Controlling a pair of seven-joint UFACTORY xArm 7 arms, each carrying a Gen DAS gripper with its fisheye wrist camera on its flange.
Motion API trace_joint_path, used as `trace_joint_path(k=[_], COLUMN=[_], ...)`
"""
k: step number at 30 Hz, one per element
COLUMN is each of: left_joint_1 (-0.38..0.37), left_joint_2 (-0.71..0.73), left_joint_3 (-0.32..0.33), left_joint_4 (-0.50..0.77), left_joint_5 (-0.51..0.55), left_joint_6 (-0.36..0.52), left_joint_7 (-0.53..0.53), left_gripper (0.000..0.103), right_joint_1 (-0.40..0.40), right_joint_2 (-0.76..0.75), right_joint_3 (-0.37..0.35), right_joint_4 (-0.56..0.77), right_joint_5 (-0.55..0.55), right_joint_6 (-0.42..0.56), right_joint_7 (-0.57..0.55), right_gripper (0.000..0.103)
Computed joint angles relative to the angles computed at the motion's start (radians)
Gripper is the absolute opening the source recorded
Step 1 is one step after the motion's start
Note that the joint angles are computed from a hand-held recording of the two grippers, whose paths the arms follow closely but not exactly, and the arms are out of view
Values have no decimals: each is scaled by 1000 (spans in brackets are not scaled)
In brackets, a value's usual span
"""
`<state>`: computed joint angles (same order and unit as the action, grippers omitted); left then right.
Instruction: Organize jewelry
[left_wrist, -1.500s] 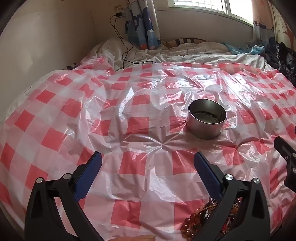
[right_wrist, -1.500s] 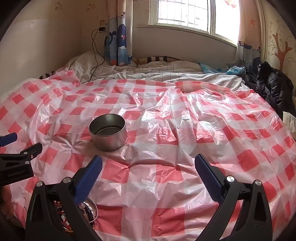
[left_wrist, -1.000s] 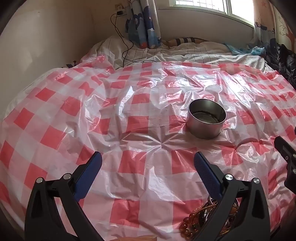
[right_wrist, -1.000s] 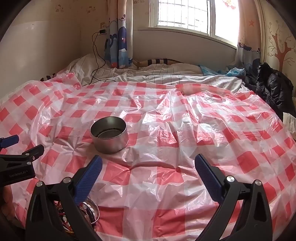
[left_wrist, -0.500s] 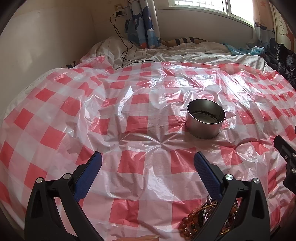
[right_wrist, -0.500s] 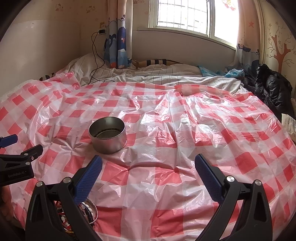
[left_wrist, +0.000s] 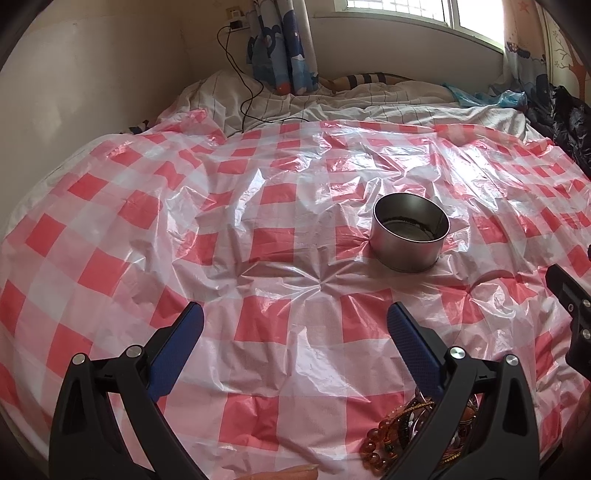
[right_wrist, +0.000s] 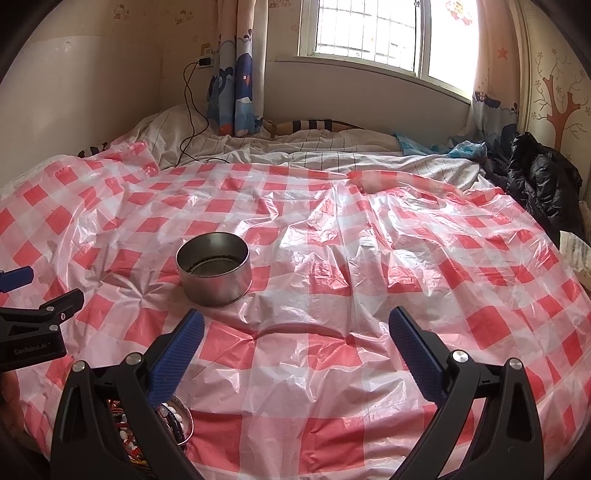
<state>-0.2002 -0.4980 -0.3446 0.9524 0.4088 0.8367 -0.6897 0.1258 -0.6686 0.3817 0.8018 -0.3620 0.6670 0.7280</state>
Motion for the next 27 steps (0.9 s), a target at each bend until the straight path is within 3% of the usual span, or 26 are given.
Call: trace_joint_path(k=[4,12,18,27], left_joint_1=[-15,4,-21,-12], left_joint_2=[-28,-63,-101,-142], left_joint_3=[38,32,73,55], left_joint_4=[-33,-70,-115,-151], left_joint_5=[-39,-47,-118,-141], left_joint_6=[-27,-36,-70,-81], left_joint_7=[40,87,153,206], left_gripper=[95,95,95,95], right_joint_1=[4,11,36,57], right_joint_2=[10,22,39,33], right_joint_3=[4,9,3,4], right_joint_4=[7,14,20,30], right_joint_5=[-3,-13,2,-2], right_joint_6=[6,12,8,48], right_joint_7=[-3,6,-5,-43], right_gripper=[96,96,96,96])
